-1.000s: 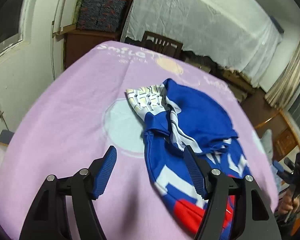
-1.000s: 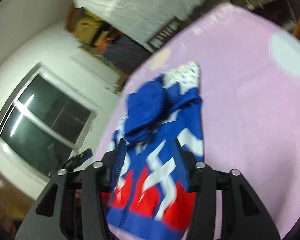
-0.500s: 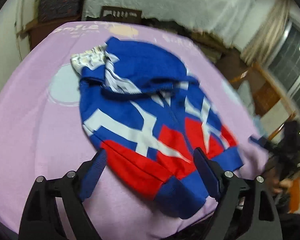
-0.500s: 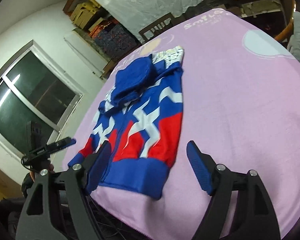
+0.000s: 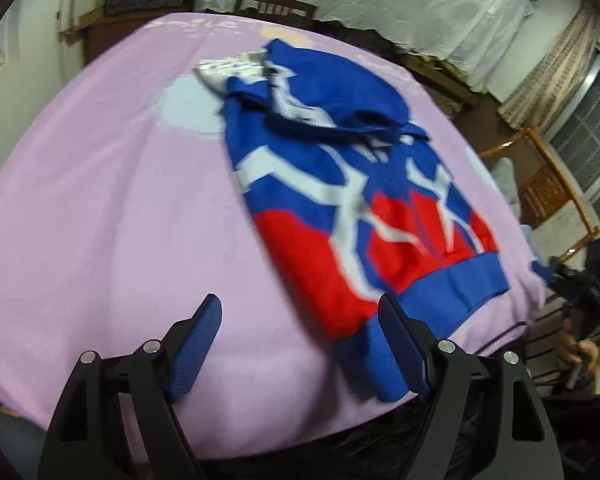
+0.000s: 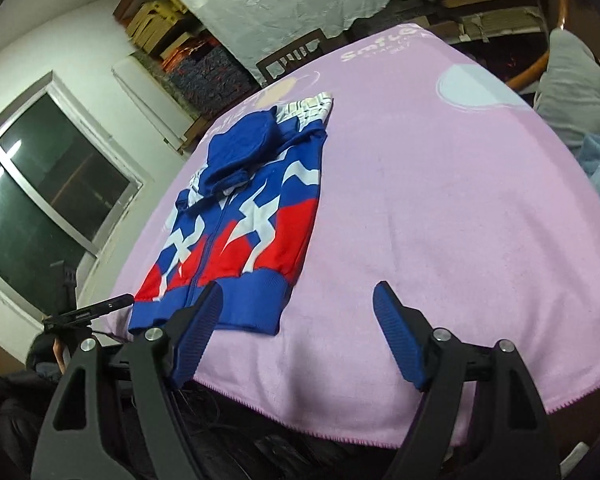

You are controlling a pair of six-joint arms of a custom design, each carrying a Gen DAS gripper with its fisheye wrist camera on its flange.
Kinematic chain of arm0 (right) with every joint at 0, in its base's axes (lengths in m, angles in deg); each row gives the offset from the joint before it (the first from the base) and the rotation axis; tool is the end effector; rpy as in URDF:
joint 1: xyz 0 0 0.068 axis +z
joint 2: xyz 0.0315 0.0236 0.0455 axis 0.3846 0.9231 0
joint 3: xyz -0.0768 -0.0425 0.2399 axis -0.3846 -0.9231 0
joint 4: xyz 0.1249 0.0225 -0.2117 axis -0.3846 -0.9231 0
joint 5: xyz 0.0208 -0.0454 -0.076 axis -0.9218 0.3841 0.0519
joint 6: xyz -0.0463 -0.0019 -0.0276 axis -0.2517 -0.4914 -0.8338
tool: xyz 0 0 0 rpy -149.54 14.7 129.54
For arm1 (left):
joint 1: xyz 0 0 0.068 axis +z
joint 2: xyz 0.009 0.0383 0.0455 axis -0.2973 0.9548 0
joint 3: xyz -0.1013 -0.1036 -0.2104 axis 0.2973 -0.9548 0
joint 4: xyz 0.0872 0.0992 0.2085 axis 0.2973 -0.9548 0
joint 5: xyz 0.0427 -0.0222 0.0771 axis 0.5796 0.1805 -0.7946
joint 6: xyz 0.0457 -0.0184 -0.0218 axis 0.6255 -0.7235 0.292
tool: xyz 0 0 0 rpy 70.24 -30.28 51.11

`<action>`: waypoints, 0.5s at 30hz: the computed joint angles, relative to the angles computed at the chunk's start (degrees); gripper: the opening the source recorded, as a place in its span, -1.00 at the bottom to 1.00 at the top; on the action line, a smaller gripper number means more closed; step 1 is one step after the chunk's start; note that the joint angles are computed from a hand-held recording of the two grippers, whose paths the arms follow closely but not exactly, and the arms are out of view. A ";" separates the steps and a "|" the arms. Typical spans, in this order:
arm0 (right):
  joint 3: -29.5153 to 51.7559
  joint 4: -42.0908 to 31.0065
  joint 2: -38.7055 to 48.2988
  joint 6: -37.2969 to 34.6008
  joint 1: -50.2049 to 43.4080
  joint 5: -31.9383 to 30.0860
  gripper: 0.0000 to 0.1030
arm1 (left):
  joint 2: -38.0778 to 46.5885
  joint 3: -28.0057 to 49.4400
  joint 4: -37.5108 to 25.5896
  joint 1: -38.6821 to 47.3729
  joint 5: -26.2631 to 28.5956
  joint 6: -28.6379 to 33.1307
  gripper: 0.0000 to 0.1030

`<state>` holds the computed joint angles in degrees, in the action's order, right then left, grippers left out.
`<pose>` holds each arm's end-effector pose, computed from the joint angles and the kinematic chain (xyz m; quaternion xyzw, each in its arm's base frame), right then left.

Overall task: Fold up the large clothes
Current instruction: 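Open both grippers and withdraw from the folded hoodie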

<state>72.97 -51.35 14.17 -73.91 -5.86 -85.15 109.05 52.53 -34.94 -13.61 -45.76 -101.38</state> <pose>0.2504 -0.1040 0.2453 -0.1162 0.8917 0.3380 0.2779 0.1626 0.0010 0.2361 -0.0987 0.9383 -0.1536 0.2937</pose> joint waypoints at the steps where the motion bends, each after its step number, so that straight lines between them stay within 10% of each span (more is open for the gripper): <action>1: -0.16 0.96 0.46 1.03 0.98 0.03 0.47 | 1.26 0.28 1.06 -0.90 0.73 -0.45 0.57; 15: -0.60 15.01 7.11 15.43 18.54 3.93 0.43 | 11.49 0.63 11.08 -5.68 1.19 -3.93 0.44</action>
